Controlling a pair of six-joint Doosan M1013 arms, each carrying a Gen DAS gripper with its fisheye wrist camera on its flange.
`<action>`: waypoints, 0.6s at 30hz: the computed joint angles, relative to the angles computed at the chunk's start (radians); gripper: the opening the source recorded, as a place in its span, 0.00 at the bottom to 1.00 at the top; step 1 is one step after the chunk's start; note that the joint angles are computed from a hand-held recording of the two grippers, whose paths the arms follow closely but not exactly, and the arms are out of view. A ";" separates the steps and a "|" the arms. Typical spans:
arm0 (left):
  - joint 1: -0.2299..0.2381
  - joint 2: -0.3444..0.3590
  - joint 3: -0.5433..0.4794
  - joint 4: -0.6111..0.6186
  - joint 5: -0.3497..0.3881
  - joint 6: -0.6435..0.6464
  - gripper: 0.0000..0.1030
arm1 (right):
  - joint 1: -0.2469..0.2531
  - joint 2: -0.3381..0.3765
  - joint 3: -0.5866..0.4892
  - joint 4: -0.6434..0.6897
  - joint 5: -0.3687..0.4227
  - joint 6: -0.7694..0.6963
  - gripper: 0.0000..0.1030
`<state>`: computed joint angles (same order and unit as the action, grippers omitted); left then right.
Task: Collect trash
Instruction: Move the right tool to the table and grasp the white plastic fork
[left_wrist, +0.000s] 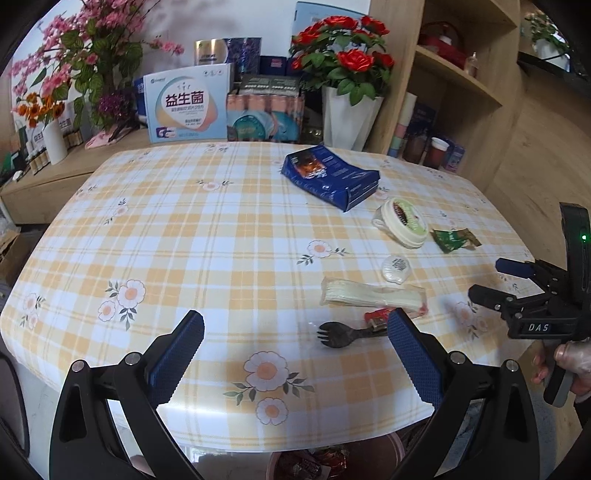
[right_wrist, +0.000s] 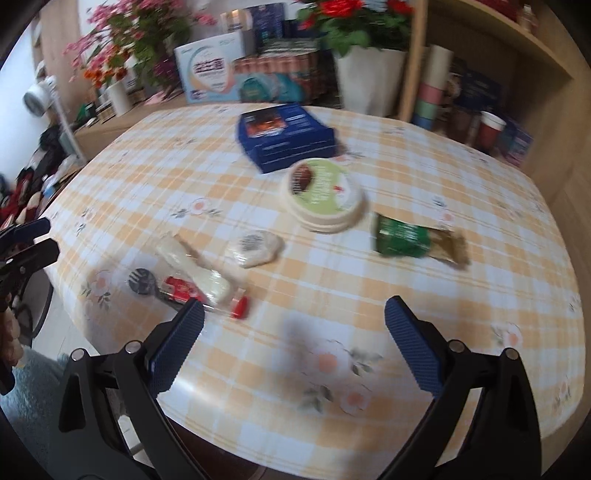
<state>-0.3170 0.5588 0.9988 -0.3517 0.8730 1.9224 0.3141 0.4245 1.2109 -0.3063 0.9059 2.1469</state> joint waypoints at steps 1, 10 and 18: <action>0.002 0.004 -0.003 0.007 0.000 -0.005 0.94 | -0.002 0.018 -0.022 0.036 0.001 -0.050 0.83; 0.023 0.012 -0.005 0.009 -0.012 -0.034 0.94 | -0.008 0.173 -0.234 0.277 0.124 -0.324 0.58; 0.035 0.022 -0.019 -0.017 0.005 -0.025 0.85 | -0.021 0.209 -0.278 0.362 0.160 -0.331 0.23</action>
<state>-0.2819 0.5806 0.9799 -0.3691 0.8776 1.8975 0.2929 0.6333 0.9327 0.0557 1.0659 1.8155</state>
